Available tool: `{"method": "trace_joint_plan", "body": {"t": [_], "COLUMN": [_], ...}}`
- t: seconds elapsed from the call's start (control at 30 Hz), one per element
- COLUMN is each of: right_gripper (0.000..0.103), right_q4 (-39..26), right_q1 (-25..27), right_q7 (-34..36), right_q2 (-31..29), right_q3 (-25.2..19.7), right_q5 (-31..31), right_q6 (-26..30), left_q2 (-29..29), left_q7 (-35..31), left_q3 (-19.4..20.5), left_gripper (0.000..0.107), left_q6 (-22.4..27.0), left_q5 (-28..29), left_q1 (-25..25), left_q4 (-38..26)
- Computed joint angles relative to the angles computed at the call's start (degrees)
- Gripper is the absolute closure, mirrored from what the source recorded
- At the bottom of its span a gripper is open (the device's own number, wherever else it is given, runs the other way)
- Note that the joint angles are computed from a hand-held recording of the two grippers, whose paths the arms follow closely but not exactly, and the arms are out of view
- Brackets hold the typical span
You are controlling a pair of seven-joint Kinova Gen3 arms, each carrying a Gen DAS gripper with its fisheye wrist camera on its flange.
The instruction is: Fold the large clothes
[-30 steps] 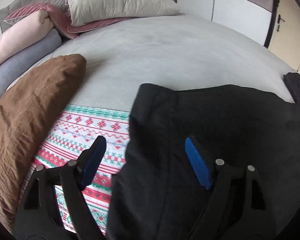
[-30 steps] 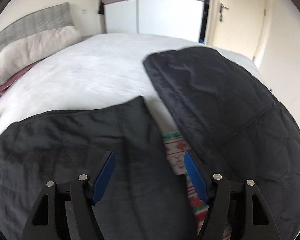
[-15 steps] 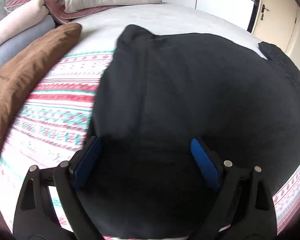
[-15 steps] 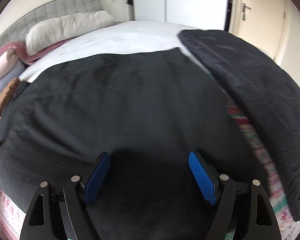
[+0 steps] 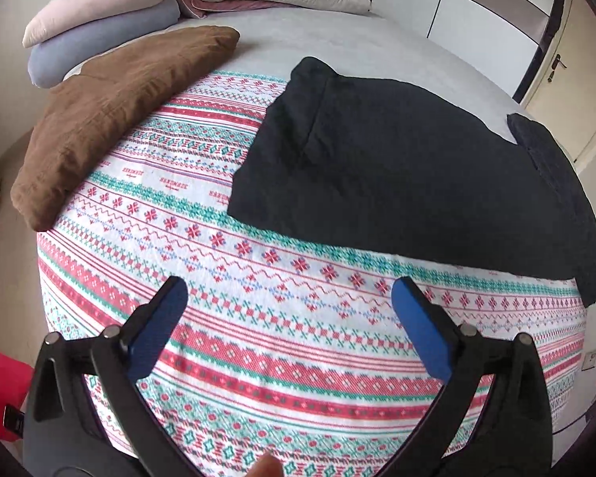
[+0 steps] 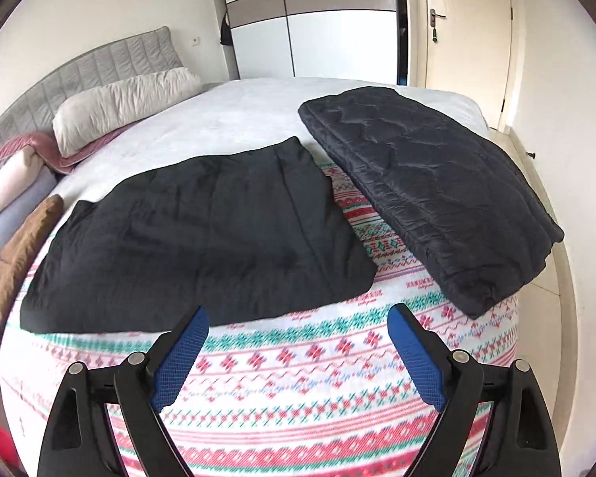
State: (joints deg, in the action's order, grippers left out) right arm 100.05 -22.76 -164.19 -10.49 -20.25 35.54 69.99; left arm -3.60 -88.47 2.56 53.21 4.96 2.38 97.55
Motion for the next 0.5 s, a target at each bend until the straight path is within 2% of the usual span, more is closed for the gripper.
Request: {"method": "trace_joint_plan", "body": {"t": [0.13,0.27,0.33,0.4,0.5], "right_gripper": [0.004,0.002,0.002,0.002,0.002], "right_q4": [-3.4,-4.4,-3.8,-4.6,-5.4], "right_q1": [-5.0,-11.0,-13.8,-16.3,-19.5], "right_q7": [-5.5,-12.1,-15.5,-15.5,-15.6], "right_q2": [3.0,6.7,8.3,10.6,13.8], "right_q3": [-6.6,-9.9,-10.5,-10.4,-9.3], "right_q5": [2.2,5.9,6.7,6.5,7.0], "right_q6": [7.5,12.0,12.4,14.0,16.3], "left_q2": [-5.3,-8.4,-9.6,-10.1,-9.6], "left_q7": [4.1,9.1,12.0,15.8,15.6], "left_q3": [3.2,7.1,9.7,11.8,11.2], "left_gripper": [0.005,0.005,0.005,0.005,0.005], "left_q6": [0.9,-1.3,-4.2,-6.0,-6.2], "left_q5": [-1.9,-5.0,-8.1,-10.7,-10.1], "left_q1": [2.6,4.9,5.9,6.2,8.5], "left_q4": [3.2,7.1,10.0,12.3,13.5]}}
